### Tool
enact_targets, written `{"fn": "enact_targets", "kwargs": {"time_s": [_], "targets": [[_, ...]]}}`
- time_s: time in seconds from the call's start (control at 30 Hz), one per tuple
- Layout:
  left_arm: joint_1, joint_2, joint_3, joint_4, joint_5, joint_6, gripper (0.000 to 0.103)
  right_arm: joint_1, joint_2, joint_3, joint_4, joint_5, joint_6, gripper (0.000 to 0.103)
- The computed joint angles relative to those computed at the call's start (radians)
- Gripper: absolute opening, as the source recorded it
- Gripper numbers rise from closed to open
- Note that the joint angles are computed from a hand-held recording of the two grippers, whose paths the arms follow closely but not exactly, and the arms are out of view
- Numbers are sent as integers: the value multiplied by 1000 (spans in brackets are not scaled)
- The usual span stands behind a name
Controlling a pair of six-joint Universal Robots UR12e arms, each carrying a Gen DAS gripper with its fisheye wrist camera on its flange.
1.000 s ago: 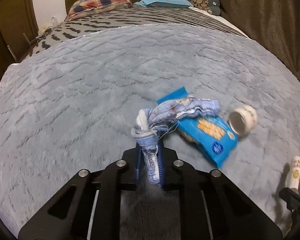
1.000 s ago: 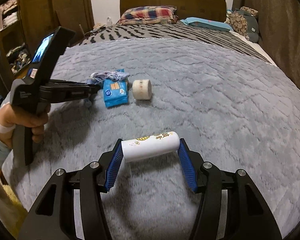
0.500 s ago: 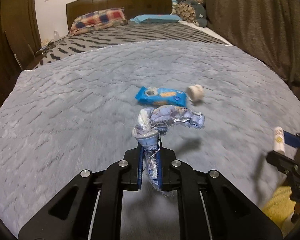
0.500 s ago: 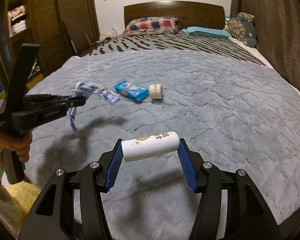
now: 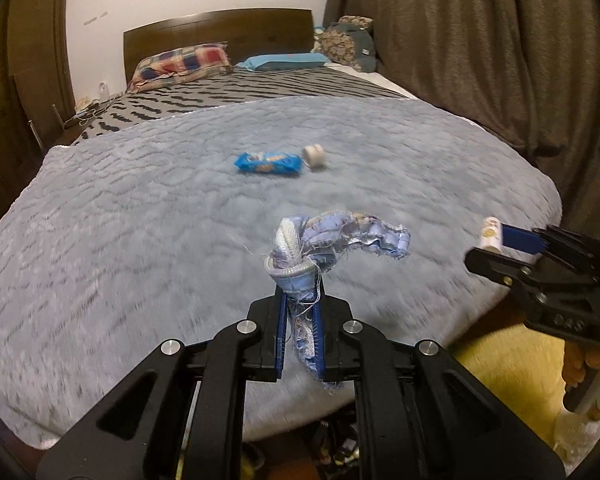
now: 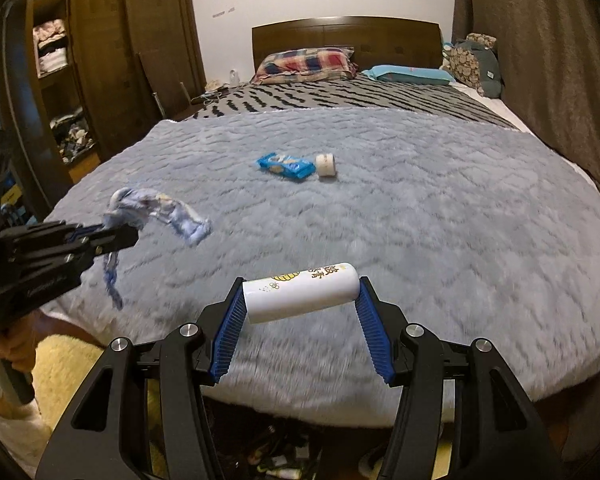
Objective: Collect trash
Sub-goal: 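Lower the blue cloth and white tube into the bin and open both tools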
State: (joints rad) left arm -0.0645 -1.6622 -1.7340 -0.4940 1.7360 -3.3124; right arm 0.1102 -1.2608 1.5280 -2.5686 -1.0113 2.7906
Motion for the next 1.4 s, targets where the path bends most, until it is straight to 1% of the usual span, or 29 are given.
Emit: {"fn": "enact_targets", "kwargs": {"time_s": [0.13, 0.2, 0.27, 0.4, 0.57, 0.7, 0.87, 0.97, 1.07, 1.17, 1.23, 1.4], "targets": [[-25, 26, -50, 13, -10, -9, 10, -19, -35, 59, 20, 38, 2, 56], [-34, 34, -73, 11, -25, -19, 10, -24, -45, 78, 31, 41, 0, 56], [-37, 38, -88, 4, -38, -28, 10, -26, -55, 100, 44, 28, -4, 56], [-38, 42, -127, -30, -89, -58, 10, -25, -63, 126, 81, -1, -18, 56], [-38, 36, -153, -75, -119, -89, 10, -14, -67, 155, 114, -55, -49, 56], [-38, 18, -161, -117, -131, -90, 10, -3, -62, 163, 173, -79, -70, 56], [-26, -14, -168, -184, -183, -97, 10, 12, -45, 162, 265, -109, -94, 56], [-24, -35, -166, -218, -207, -100, 10, 23, -28, 161, 293, -151, -95, 56], [-19, -52, -162, -240, -232, -99, 10, 26, -9, 154, 336, -172, -84, 56], [-10, -65, -159, -263, -257, -96, 10, 26, 4, 144, 367, -181, -74, 56], [-8, -72, -157, -279, -272, -96, 10, 28, 10, 141, 371, -193, -69, 56], [0, -93, -149, -310, -306, -85, 10, 35, 24, 130, 416, -202, -78, 56]]}}
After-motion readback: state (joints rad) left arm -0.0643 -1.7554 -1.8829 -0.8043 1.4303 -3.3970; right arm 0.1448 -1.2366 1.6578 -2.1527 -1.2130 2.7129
